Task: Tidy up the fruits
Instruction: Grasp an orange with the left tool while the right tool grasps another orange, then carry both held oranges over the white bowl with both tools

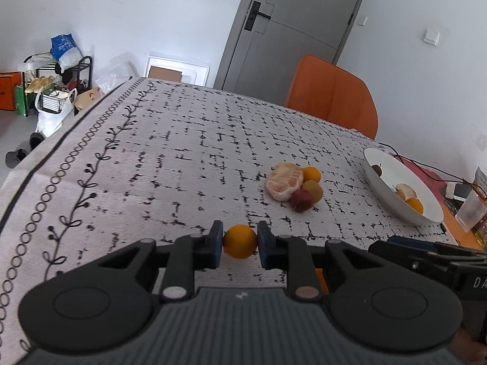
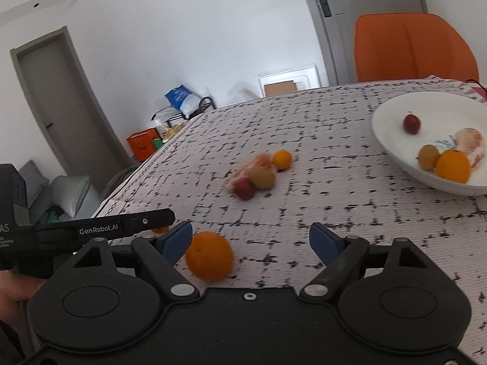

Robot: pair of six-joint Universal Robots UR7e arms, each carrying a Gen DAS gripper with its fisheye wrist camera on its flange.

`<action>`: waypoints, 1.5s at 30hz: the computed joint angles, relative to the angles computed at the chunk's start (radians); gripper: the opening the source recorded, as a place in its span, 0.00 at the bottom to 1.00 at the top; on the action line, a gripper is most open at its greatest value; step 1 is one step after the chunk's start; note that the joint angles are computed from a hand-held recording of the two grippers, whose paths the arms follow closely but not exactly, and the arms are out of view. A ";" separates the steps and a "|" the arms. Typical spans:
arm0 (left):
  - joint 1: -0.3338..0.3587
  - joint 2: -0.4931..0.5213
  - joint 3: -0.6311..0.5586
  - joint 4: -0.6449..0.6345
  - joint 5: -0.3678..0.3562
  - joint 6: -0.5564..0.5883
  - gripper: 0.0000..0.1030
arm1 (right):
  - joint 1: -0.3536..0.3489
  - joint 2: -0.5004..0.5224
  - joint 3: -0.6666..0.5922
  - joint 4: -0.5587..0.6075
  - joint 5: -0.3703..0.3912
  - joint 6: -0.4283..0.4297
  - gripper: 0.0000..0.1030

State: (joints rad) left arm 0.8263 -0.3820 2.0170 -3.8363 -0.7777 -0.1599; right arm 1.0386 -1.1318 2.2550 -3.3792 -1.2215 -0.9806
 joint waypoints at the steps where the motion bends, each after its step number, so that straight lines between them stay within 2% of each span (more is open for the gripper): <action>1: -0.002 -0.002 0.006 -0.005 0.004 -0.003 0.22 | 0.003 0.001 0.002 0.004 -0.001 -0.004 0.81; 7: -0.012 -0.015 0.038 -0.040 0.019 -0.002 0.22 | 0.020 0.014 0.012 0.012 -0.027 -0.028 0.75; 8: -0.013 -0.016 0.041 -0.045 0.020 -0.003 0.22 | 0.024 0.019 0.011 0.011 -0.036 -0.031 0.70; 10: -0.015 -0.016 0.046 -0.050 0.022 -0.004 0.22 | 0.033 0.029 0.006 0.021 -0.056 -0.037 0.51; 11: -0.016 -0.016 0.048 -0.052 0.022 -0.005 0.21 | 0.033 0.029 0.003 0.038 -0.058 -0.045 0.36; 12: -0.017 -0.017 0.051 -0.053 0.021 -0.006 0.22 | 0.030 0.023 0.001 0.069 -0.049 -0.053 0.36; 15: -0.019 -0.016 0.049 -0.046 0.020 -0.005 0.21 | 0.032 0.035 0.018 -0.001 -0.056 -0.077 0.36; 27: -0.039 0.021 -0.037 0.015 -0.038 0.043 0.22 | -0.032 -0.025 -0.003 -0.019 0.027 0.014 0.36; 45: -0.078 0.089 -0.231 0.153 -0.109 0.140 0.22 | -0.107 -0.093 -0.050 -0.081 0.116 0.121 0.36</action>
